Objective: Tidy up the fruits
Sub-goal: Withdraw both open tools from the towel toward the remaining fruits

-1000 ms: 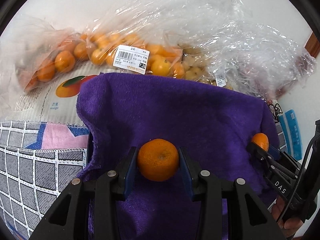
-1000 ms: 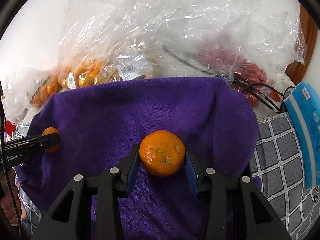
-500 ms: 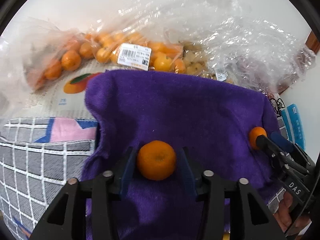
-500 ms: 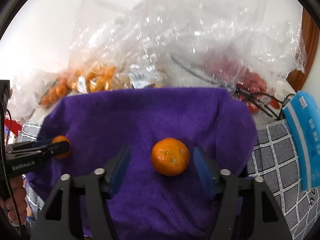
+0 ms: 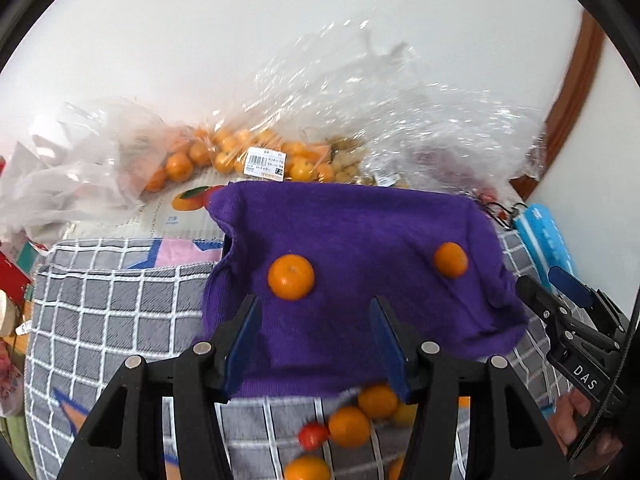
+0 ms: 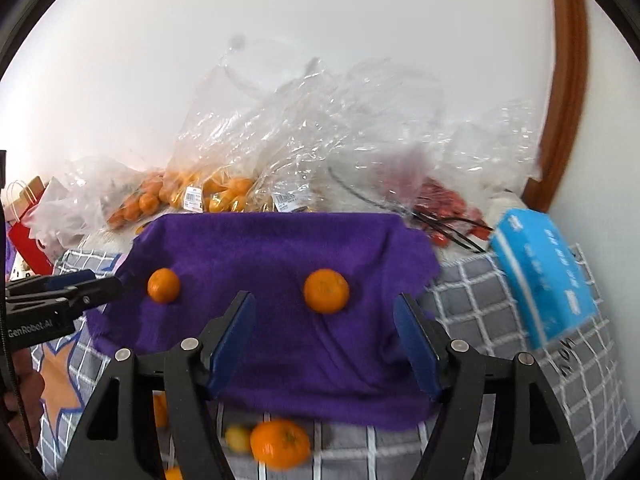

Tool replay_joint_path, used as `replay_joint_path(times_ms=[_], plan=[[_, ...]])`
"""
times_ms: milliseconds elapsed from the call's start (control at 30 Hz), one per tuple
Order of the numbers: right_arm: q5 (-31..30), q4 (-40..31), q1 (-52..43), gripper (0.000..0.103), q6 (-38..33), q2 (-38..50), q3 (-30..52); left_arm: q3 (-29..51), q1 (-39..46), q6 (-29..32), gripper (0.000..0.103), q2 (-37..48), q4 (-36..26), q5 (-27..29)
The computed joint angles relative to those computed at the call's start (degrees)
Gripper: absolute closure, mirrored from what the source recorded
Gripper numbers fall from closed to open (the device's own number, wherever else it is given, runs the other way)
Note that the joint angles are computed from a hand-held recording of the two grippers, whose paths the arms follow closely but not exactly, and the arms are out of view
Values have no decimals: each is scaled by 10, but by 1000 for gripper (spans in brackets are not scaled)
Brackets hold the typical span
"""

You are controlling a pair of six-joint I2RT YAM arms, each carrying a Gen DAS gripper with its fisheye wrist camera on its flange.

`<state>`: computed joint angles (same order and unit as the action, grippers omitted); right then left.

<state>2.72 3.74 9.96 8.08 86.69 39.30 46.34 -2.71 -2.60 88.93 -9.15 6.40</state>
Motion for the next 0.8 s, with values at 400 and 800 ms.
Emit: replay_joint_path(times_ms=[400,800], plan=[[-12,-56,-29,32,30,-246,-158,-161,2,-4,49,-215,-20,-6],[-4,-70,-9,32,42,-308,-223,-240,54,29,49,-296,-27,1]])
